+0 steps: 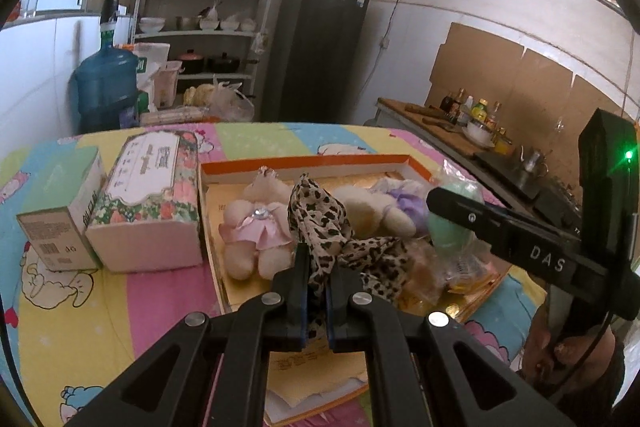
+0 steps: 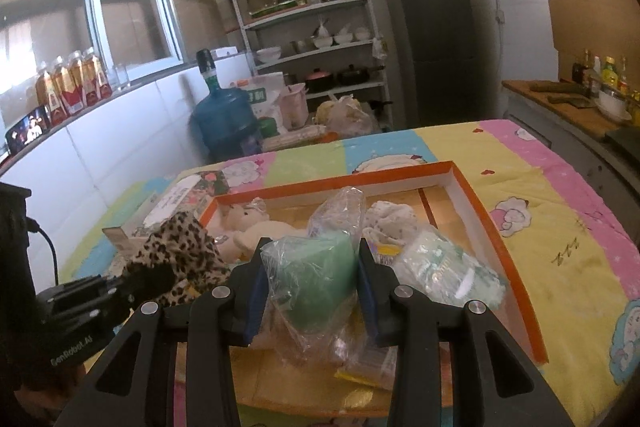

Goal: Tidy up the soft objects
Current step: 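Carry the leopard-print cloth and green wrapped bun over the box with both grippers, then lower the cloth and wrapped bun into the box and open both grippers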

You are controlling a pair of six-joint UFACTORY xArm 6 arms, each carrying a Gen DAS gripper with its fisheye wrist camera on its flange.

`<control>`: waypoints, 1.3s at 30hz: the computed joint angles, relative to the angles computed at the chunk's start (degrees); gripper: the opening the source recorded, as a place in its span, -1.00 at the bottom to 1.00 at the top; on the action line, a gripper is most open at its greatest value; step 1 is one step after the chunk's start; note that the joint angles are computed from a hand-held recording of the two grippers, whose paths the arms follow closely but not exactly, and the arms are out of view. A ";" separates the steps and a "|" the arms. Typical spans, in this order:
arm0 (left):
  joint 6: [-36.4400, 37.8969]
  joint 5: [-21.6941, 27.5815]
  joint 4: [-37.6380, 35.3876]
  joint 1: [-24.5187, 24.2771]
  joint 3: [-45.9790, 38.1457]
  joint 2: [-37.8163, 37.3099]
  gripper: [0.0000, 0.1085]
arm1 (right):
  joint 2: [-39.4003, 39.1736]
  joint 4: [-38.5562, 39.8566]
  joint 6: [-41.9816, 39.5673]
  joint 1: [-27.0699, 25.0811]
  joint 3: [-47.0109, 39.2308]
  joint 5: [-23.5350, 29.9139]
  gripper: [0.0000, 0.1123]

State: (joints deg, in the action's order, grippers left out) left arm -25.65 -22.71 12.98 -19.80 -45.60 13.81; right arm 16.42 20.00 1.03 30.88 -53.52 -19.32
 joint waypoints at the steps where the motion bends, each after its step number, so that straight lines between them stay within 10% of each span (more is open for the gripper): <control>1: -0.83 0.36 1.00 0.30 -0.36 0.31 -0.89 | 0.56 -0.27 0.16 -0.18 -0.67 0.38 -0.28; 26: -17.31 4.66 16.95 4.28 -7.86 6.78 -0.81 | 7.80 -14.96 11.78 -4.93 -8.53 2.53 -0.21; 33: -27.40 3.80 29.27 6.64 -9.67 7.27 -0.44 | 7.69 -13.03 10.58 -4.22 -8.20 1.77 0.12; 39: -15.32 1.45 17.06 4.06 -5.96 5.32 0.56 | 6.49 -8.39 6.14 -2.81 -7.12 1.16 0.33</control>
State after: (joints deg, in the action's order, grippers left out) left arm -40.98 -21.26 30.04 -15.75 -51.56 19.13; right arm 22.91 11.61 7.17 28.06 -60.64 -18.16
